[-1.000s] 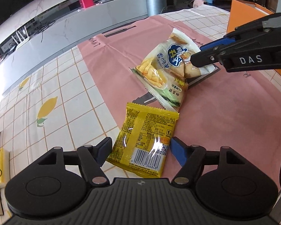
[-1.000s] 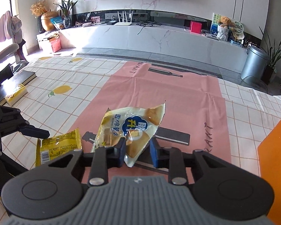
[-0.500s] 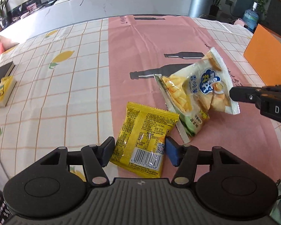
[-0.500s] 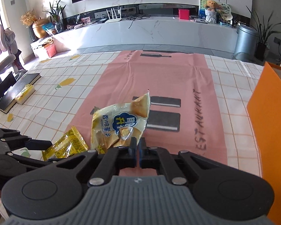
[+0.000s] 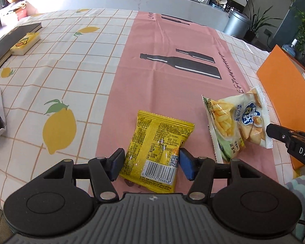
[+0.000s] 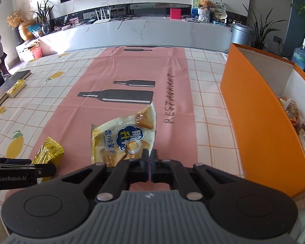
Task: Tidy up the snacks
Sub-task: 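Grasp the yellow packet with the left gripper while the right grasps the cracker bag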
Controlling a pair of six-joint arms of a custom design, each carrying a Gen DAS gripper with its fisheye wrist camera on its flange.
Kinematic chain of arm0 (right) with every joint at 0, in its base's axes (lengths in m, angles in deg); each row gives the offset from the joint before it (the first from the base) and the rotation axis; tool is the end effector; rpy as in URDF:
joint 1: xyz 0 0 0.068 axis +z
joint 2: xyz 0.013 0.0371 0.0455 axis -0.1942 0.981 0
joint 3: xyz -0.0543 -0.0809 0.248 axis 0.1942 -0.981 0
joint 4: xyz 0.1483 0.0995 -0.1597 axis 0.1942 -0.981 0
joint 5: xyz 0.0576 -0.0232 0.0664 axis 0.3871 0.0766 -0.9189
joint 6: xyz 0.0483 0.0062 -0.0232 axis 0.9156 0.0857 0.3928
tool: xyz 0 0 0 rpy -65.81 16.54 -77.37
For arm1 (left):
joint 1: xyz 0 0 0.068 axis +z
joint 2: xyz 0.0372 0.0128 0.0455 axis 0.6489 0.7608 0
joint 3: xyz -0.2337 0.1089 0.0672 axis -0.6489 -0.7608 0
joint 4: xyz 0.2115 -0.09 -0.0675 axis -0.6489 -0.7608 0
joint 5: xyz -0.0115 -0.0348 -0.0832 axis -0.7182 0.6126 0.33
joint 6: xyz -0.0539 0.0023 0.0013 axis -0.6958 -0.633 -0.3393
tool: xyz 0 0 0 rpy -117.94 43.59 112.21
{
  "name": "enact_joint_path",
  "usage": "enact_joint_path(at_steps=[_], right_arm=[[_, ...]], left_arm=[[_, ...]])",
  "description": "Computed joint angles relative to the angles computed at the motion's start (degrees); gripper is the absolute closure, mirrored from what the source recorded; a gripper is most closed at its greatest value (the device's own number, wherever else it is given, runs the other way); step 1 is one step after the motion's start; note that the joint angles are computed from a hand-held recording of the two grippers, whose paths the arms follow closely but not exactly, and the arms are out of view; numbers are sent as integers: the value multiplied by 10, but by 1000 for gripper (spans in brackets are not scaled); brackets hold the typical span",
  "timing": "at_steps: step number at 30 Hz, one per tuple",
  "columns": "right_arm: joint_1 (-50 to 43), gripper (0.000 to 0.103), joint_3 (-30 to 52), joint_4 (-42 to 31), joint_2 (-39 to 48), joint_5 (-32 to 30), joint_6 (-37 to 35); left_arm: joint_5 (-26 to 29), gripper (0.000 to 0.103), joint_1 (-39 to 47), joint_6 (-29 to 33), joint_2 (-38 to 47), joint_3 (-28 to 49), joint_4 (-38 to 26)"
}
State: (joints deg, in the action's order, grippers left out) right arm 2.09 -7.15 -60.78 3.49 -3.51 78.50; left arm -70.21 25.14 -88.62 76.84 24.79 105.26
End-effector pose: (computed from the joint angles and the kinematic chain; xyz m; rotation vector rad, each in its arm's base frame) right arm 0.1674 0.0383 0.0962 -0.1757 2.4073 0.1014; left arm 0.1657 -0.0447 0.0654 -0.1345 2.5599 -0.2163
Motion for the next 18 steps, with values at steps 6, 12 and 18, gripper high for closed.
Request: enact_joint_path(at_steps=[6, 12, 18], right_arm=[[54, 70, -48, 57, -37, 78, -4], [102, 49, -56, 171, 20, 76, -11], [140, 24, -21, 274, 178, 105, -31]], left_arm=[[-65, 36, -58, -30, 16, -2, 16], [-98, 28, -78, -9, 70, -14, 86], [-94, 25, -66, 22, 94, -15, 121]])
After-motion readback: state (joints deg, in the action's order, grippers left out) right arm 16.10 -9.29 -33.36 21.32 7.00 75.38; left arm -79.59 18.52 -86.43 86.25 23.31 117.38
